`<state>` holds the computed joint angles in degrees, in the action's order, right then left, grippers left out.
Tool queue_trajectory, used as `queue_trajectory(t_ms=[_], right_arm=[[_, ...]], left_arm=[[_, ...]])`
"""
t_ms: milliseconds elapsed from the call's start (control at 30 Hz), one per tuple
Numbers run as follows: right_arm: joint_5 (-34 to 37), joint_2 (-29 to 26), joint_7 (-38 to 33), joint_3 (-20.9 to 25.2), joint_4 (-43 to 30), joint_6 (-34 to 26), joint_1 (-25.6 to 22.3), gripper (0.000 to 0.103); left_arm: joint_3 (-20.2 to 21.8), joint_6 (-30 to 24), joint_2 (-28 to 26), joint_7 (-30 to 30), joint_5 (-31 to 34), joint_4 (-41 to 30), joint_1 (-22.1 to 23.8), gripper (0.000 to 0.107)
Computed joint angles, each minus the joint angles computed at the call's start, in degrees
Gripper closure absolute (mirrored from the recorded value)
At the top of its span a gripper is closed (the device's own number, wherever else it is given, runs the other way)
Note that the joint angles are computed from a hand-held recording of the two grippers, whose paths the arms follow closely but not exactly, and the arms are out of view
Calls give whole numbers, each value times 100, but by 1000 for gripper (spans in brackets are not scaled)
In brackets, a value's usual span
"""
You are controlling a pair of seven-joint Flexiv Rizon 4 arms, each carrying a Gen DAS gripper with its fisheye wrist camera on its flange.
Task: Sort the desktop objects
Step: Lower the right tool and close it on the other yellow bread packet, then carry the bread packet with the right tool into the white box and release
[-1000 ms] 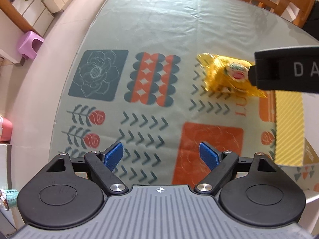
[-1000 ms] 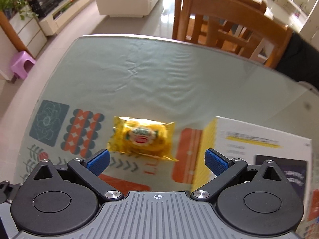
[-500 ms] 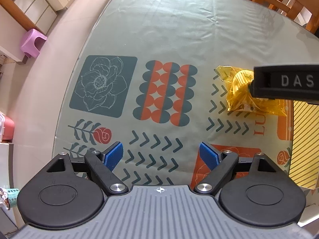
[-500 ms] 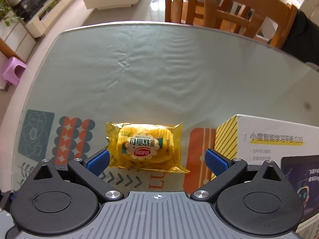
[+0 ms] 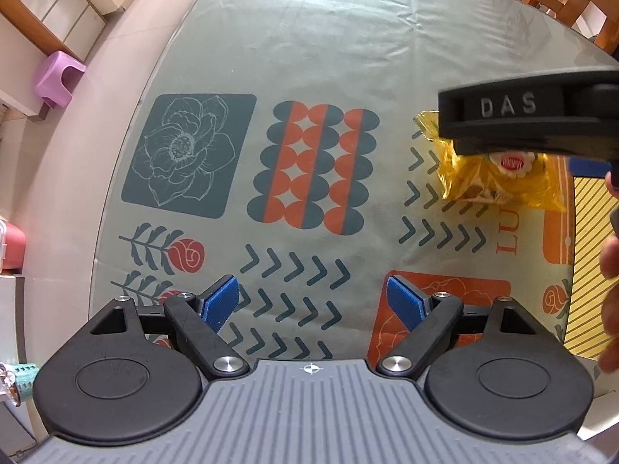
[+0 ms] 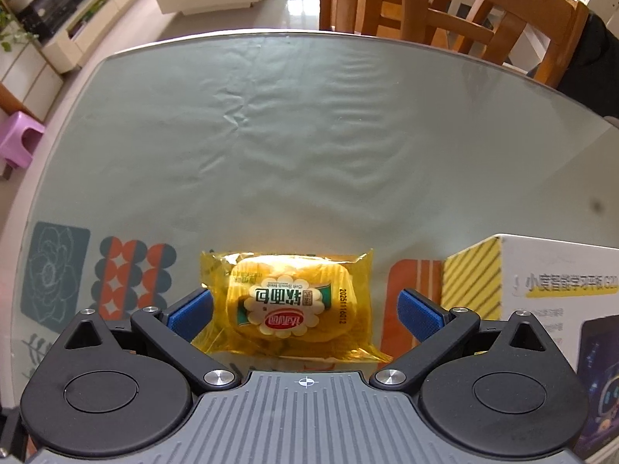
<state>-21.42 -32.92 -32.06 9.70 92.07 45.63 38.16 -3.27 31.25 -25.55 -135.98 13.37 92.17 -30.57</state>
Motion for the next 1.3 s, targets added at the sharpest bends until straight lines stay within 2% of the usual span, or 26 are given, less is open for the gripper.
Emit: queue_trajectory(t_ms=[233,333,467,667,767,933,1100,1300], right_arm=[[-43,-105,-313,19,-39,283,-40,0],[2,-159,-415,28,-121,162,-14,0],[93,-234,-378,11,-173,121,18,0],[102,-270,-117,-56,12,547,14,0],[110,-298,-239,-11,-12,506,-13,0],[-58,-304,-373,-69,-17,418,65,10],[-58,-250,-367,-63,-3,431,47,26],[-48,-100,-215,-90,103,547,47,30]], left_arm=[[-17,-12,-20,17,-64,15,12,4],[-17,-12,-36,19,-81,18,18,4],[-18,8,-38,26,-93,29,15,4],[-21,69,-25,32,-144,96,34,4],[-23,102,-10,22,-182,144,51,4],[-22,154,35,-1,-206,222,68,4],[-27,188,85,-31,-202,275,73,4],[-38,232,185,-68,-163,325,64,4]])
